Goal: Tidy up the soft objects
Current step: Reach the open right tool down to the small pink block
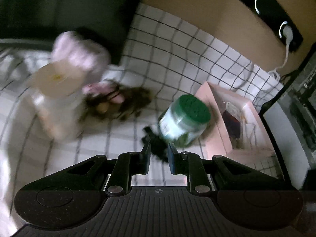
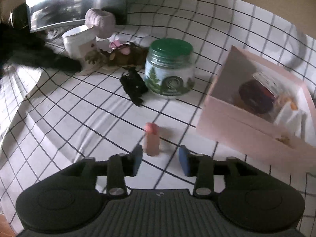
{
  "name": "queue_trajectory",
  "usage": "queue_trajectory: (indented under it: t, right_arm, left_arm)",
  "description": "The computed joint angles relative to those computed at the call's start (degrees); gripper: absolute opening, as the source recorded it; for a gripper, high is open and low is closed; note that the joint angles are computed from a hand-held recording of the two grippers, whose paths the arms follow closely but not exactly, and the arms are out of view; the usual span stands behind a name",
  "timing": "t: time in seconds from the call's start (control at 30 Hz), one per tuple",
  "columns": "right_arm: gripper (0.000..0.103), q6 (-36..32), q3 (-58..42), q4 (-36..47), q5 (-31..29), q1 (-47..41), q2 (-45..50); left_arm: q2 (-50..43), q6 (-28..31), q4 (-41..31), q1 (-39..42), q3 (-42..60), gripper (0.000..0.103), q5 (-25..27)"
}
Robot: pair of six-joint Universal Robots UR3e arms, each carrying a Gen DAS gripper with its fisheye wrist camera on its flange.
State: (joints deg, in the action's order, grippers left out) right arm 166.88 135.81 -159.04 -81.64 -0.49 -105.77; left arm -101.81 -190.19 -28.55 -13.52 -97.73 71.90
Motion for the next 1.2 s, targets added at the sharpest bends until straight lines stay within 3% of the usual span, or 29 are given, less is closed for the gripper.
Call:
queue_trajectory:
  t: [0.13,0.2,0.37,0.47,0.73,0.9,1.0,1.2]
  right_arm:
    - [0.044,0.13,2.64,1.46,2.0,-2.56,-2.82]
    - [0.05,-0.11,4.65,1.87,3.0,-3.94,-5.23]
    - [0.063,-1.34,7.65,3.1,4.81,-6.38,-9.55]
    - [0.072,-1.26,7.69,3.33,5.09,-6.21,-9.57]
    - [0.095,-0.91,8.65,-4.85,1.0,-0.56,-3.53]
    - [0.1,2.26,9.66,-10.2,-1.05,1.72,-0.56]
    - [0.103,4.08,10.23,-11.87,-2.64,3.37,-0.02]
    - [0.103,4.85,14.03,-18.08,-3.23,4.02,-0.16]
  left_arm:
    - [-11.69,-1.38,-2.71,-3.47,14.52,0.021,5.11]
    - [-16.21,-1.84,-4.54,-4.4,20.04,0.021,6.54]
    - [-21.62,0.04,-8.61,-6.07,26.04,0.02,10.95]
    - [-20.4,1.86,-9.12,-6.05,23.5,0.02,12.9]
    - [-7.02,8.46,-5.0,-2.54,4.26,0.02,8.39]
    - [0.6,9.32,-1.42,0.91,-5.42,0.021,4.65]
    - [4.11,16.36,-0.37,4.01,-9.2,0.021,-2.34]
    - [4.12,29.12,-3.12,-2.2,-7.41,0.023,0.24]
